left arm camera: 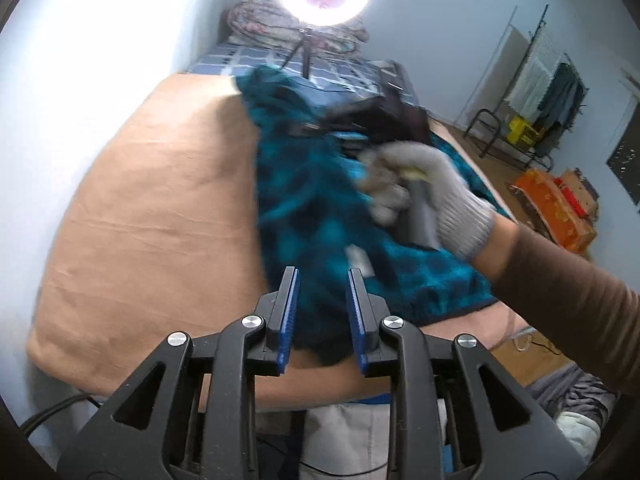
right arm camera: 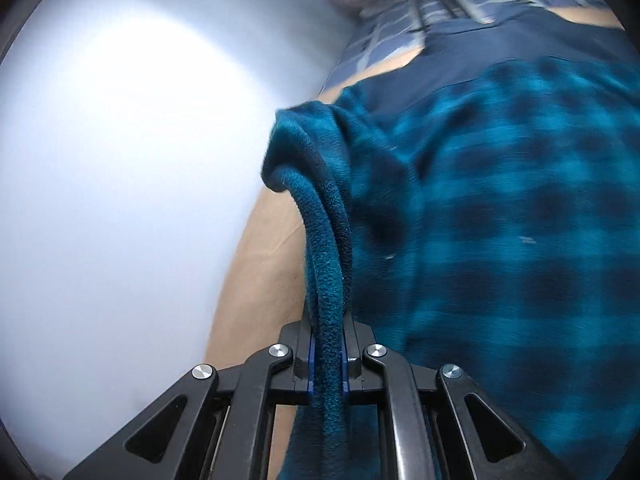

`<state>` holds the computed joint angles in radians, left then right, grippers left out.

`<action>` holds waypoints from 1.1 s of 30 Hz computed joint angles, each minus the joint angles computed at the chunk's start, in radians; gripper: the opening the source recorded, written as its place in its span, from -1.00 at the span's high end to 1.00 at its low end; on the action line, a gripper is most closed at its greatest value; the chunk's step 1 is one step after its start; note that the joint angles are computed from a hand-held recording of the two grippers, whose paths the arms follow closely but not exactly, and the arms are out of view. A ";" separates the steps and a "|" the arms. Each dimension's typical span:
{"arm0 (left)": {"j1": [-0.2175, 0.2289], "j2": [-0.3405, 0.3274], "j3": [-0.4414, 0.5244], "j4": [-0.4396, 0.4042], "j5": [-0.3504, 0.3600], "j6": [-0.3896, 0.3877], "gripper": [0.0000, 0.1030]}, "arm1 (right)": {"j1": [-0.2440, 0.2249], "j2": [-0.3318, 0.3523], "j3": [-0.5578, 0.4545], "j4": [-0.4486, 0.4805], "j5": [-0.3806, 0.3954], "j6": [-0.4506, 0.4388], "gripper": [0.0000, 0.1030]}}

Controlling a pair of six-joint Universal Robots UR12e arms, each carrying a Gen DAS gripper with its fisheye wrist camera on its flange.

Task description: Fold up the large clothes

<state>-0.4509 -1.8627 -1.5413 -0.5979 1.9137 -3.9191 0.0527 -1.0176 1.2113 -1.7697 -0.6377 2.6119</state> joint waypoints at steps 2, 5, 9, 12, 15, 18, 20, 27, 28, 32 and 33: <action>0.013 -0.004 0.003 -0.007 -0.011 -0.019 0.55 | -0.029 -0.005 0.028 -0.017 0.037 0.040 0.88; 0.020 -0.028 0.025 -0.021 -0.025 -0.019 0.55 | -0.061 -0.020 0.077 -0.079 0.021 0.107 0.88; 0.021 -0.064 0.061 -0.042 -0.059 0.010 0.55 | -0.071 -0.009 0.075 -0.091 -0.077 0.135 0.88; 0.021 -0.080 0.073 -0.045 -0.086 0.017 0.55 | -0.075 -0.003 0.072 -0.081 -0.099 0.121 0.88; 0.021 -0.092 0.082 -0.046 -0.107 0.016 0.55 | -0.066 -0.006 0.066 -0.099 -0.136 0.095 0.88; 0.017 -0.091 0.079 -0.045 -0.116 0.006 0.55 | -0.051 -0.015 0.062 -0.118 -0.162 0.066 0.88; 0.017 -0.091 0.071 -0.034 -0.129 -0.005 0.55 | -0.046 -0.014 0.049 -0.113 -0.187 0.063 0.88; 0.028 -0.099 0.052 -0.012 -0.187 -0.028 0.55 | -0.047 -0.004 -0.003 -0.024 -0.196 0.015 0.38; 0.028 -0.101 0.050 -0.006 -0.193 -0.030 0.55 | -0.054 -0.006 -0.007 0.003 -0.191 0.012 0.35; 0.027 -0.109 0.053 0.015 -0.216 -0.037 0.55 | -0.084 -0.015 -0.011 0.098 -0.165 -0.080 0.29; 0.026 -0.111 0.054 0.024 -0.223 -0.036 0.55 | -0.084 -0.017 -0.011 0.102 -0.173 -0.096 0.29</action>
<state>-0.4248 -1.9741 -1.4875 -0.5737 1.6906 -3.9548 -0.0312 -1.0349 1.2003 -1.6676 -0.8110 2.5161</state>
